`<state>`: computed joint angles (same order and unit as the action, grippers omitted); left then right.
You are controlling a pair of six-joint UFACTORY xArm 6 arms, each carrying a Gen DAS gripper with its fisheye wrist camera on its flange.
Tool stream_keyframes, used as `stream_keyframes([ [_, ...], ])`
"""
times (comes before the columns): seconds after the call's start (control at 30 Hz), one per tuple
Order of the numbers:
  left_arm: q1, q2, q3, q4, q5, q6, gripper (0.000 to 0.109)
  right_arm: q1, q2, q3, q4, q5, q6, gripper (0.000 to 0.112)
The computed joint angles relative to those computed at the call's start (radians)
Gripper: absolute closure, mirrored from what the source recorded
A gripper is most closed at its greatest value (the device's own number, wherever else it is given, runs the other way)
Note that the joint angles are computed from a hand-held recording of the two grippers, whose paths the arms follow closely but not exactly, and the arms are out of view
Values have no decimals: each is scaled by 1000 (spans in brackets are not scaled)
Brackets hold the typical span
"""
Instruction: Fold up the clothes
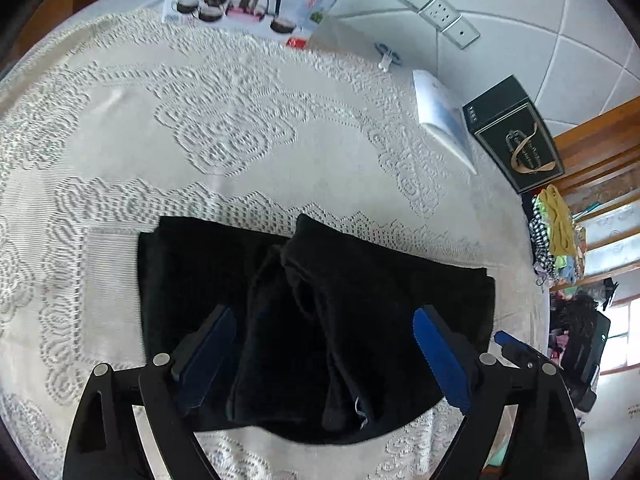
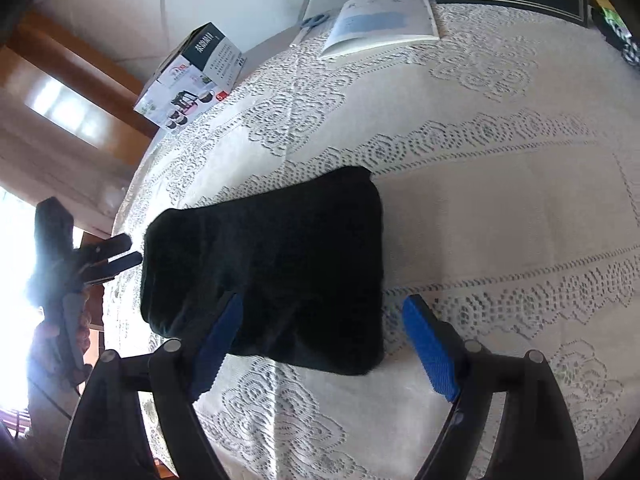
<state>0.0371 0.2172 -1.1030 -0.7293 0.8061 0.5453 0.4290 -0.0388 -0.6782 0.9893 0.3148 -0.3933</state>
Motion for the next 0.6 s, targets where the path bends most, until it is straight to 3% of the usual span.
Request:
stream_keyframes([
  [0.03,-11,18,-16,29,10,-19,34,-1,-2,6,-1,-4,2,29],
  [0.07,-17,34,-28,50,27,-38,55,-1,-4,12,-2,-7,5,29],
  [0.1,-19,50,-41,61,52,-52,62,-2,-6,17,-2,-10,7,29],
  [0.17,-27,79,-62,82,88,-74,64,1,-11,28,17,-20,-6,29],
  [0.4,-51,99,-74,132,79,-51,65,9,-5,38,60,-35,-36,29],
  [0.47,-70,72,-42,187,29,-70,88,14,-3,40,54,-40,-26,29],
  [0.53,-74,35,-12,184,11,-58,100,19,-3,42,35,-46,-8,29],
  [0.6,-69,-10,17,154,3,-33,101,22,-8,44,-14,-54,32,29],
])
